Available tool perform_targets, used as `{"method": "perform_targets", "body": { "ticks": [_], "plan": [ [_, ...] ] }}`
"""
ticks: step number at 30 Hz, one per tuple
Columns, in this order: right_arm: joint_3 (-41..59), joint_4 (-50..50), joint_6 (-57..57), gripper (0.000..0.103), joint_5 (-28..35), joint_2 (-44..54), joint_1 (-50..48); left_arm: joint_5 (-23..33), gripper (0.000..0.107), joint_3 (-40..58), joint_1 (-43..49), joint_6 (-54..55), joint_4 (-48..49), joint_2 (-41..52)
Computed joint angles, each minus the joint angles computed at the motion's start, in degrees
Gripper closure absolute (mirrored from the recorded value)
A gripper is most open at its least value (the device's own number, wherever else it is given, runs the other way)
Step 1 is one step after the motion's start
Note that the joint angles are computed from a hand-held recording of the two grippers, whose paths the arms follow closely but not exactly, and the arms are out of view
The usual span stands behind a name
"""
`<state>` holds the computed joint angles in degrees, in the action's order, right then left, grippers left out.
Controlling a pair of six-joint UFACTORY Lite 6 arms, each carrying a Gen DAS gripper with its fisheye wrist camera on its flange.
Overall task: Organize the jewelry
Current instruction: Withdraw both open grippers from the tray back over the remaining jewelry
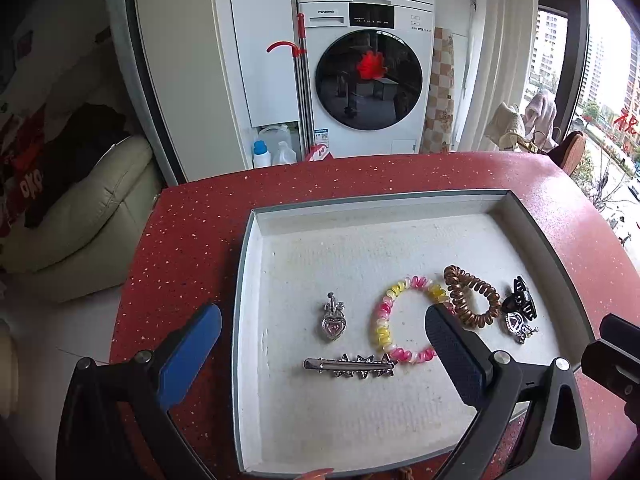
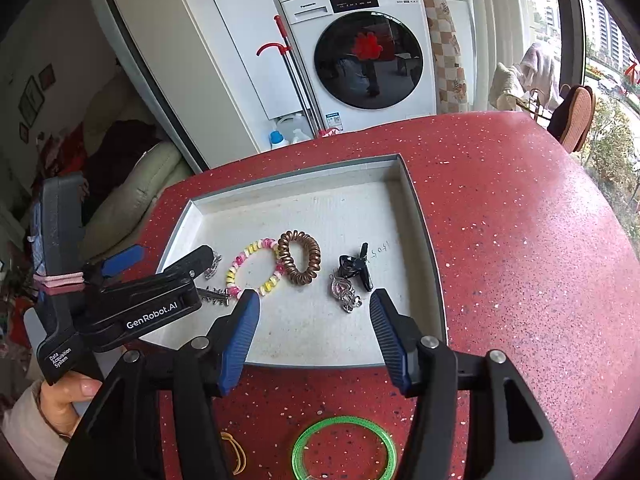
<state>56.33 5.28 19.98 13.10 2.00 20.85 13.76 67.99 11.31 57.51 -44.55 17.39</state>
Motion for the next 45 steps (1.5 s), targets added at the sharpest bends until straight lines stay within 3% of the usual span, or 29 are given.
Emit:
{"method": "perform_targets", "body": {
  "ticks": [4, 6, 12, 17, 25, 33, 45],
  "plan": [
    [-4.17, 0.59, 0.25, 0.019, -0.37, -4.33, 1.06, 2.71, 0.004, -5.84, 3.43, 10.31, -8.15, -5.75],
    [-6.37, 0.04, 1.39, 0.019, -0.61, -6.89, 1.63, 2.68, 0.004, -9.58, 5.35, 14.64, -11.26, -9.14],
    [-13.04, 0.21, 3.48, 0.016, -1.16, -14.18, 2.89, 9.85, 0.004, -18.23, 12.54, 21.09, -14.23, -17.99],
    [-18.11, -12.64, 17.84, 0.016, -1.19, -20.20, 5.94, 13.69, 0.004, -26.95, 17.80, 26.22, -15.17, -26.50],
    [-23.11, -7.03, 13.38, 0.016, 3.66, -27.15, 8.36, 18.23, 0.004, -36.87, 23.34, 27.00, -12.27, -35.45],
    [-30.58, -9.83, 18.57, 0.016, 6.16, -32.16, 10.93, 16.20, 0.004, -43.36, 23.03, 23.10, -8.09, -39.02],
    [-35.07, -6.51, 14.27, 0.016, 6.56, -32.15, 6.12, 10.04, 0.004, -45.55, 16.52, 14.91, -4.40, -39.41]
  ]
}}
